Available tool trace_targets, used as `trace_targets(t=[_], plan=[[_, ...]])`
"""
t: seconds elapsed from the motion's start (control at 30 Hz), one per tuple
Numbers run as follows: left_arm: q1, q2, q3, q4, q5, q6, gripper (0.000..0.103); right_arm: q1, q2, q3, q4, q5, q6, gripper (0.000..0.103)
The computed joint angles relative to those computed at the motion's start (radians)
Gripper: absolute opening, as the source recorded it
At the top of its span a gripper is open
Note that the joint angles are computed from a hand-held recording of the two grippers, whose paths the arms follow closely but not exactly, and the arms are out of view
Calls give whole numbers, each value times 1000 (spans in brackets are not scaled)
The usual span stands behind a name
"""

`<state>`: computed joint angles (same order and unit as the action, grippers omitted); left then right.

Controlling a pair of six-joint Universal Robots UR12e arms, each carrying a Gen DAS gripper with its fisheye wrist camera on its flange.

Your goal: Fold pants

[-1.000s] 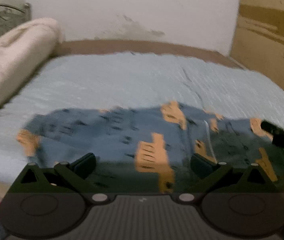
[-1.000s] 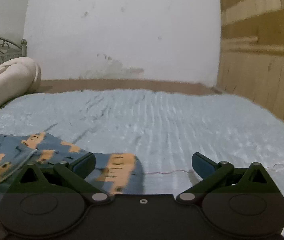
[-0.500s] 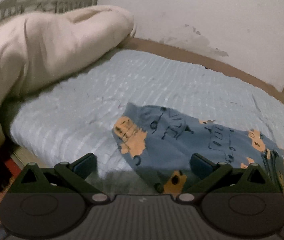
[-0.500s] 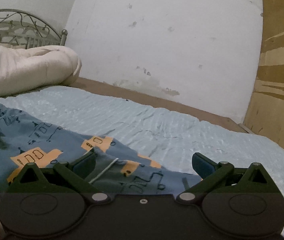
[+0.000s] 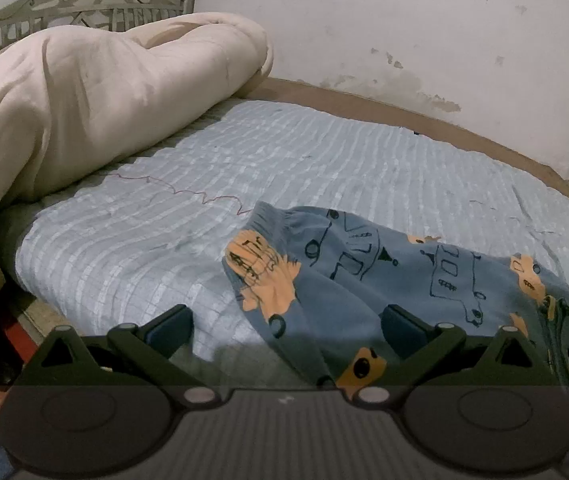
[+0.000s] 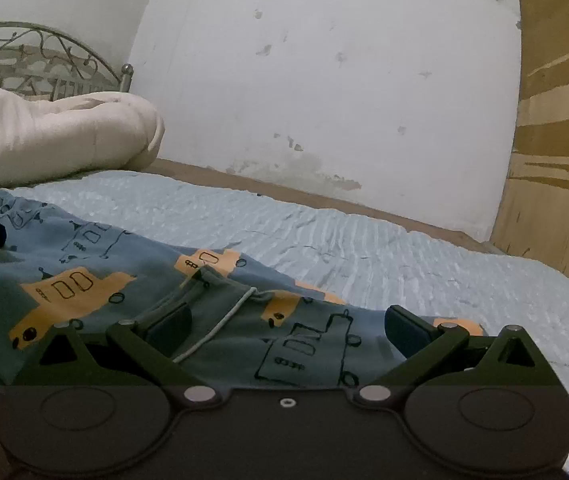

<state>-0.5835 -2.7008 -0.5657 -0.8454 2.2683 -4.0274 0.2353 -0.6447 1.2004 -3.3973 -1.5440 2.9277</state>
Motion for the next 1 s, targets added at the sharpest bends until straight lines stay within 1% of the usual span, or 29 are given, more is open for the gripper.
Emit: trace_targets(t=[0.23,0.33,0.43,0.5,0.53,0.57,0.63,0.67,0.7,0.8,0.87,0.93,1.0], plan=[[-1,-2,6,-9,3,-1,102,0,2,-2,-1,1,7,102],[-1,-1,3,-8,3,3,102,2,-5,0,18,-8,-1,102],[0,3,-5,1,1,-1,102,4,-11,4,-14,-9,5,102],[1,6,-16,27,6,-4,102,2,-11,12,-46,10,17,102],[1,9,-26,51,8,-7,102,2,-12,15,-50,21,12,102],[2,11,-37,80,11,-7,102,3,-13,16,-35,26,-4,102],[5,16,-68,170,20,13,102,7,-10,14,-14,14,-22,102],[7,18,-83,217,20,31,102,6,-9,16,-19,16,-6,102],[12,24,-100,242,3,42,102,5,-9,16,-17,20,8,102],[20,38,-134,297,-31,47,102,3,-7,15,-17,29,6,102],[25,49,-155,316,-60,35,102,3,-5,15,-19,30,8,102],[30,58,-167,296,-90,17,101,3,-4,15,-22,29,9,102],[34,63,-169,277,-108,6,98,3,-3,14,-24,29,8,102]])
